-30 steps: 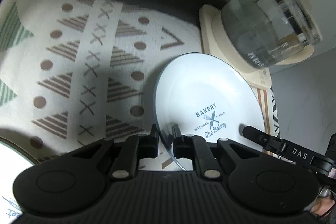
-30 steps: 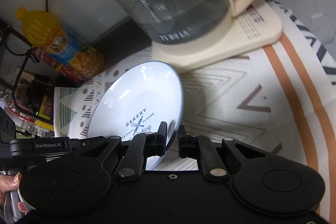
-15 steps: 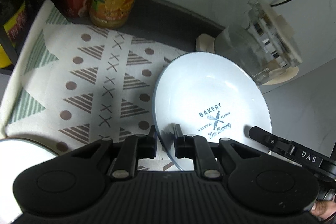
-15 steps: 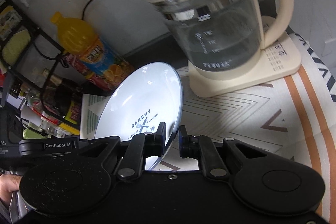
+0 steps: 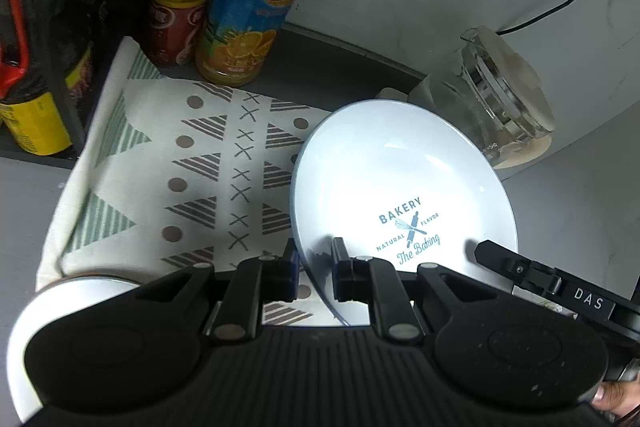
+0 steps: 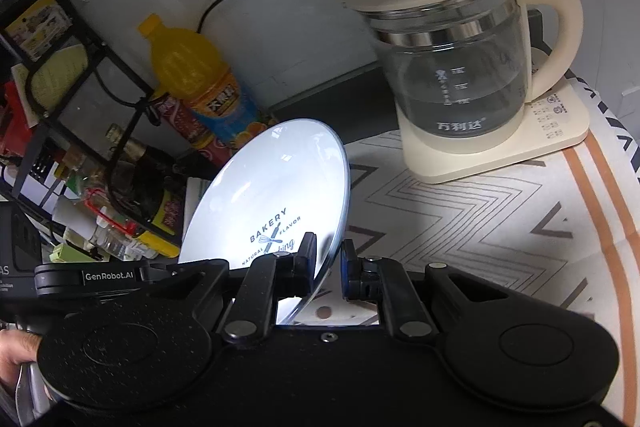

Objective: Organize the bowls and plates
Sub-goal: 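Lift the 'BAKERY' plate with both grippers and carry it over the plate stack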

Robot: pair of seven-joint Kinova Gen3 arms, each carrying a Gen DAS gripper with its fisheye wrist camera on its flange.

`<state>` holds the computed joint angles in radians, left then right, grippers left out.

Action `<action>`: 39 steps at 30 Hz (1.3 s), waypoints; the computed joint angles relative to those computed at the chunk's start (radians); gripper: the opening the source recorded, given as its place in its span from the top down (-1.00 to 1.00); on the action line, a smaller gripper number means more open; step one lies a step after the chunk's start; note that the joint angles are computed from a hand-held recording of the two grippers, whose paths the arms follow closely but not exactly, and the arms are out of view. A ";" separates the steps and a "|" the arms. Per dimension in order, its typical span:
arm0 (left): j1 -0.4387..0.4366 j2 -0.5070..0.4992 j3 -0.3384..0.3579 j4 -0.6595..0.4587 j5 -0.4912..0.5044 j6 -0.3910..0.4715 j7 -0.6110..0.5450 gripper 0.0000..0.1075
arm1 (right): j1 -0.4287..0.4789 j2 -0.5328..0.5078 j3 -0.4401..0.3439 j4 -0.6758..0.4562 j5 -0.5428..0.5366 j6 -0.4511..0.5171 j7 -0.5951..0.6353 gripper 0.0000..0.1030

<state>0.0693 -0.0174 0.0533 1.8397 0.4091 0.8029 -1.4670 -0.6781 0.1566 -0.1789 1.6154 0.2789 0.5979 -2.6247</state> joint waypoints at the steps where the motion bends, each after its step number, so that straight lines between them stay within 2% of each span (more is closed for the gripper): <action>1: -0.005 -0.007 -0.007 0.005 0.010 0.005 -0.016 0.76 | -0.016 0.001 0.003 -0.003 0.020 0.005 -0.029 0.77; 13: -0.069 -0.112 -0.092 0.075 0.067 0.088 -0.187 0.76 | -0.167 0.040 -0.009 -0.071 0.187 0.103 -0.246 0.77; 26: -0.133 -0.212 -0.174 0.159 0.074 0.163 -0.271 0.77 | -0.290 0.088 -0.018 -0.120 0.246 0.173 -0.358 0.76; 39: -0.198 -0.260 -0.258 0.252 0.073 0.221 -0.401 0.77 | -0.403 0.158 -0.017 -0.214 0.238 0.300 -0.406 0.76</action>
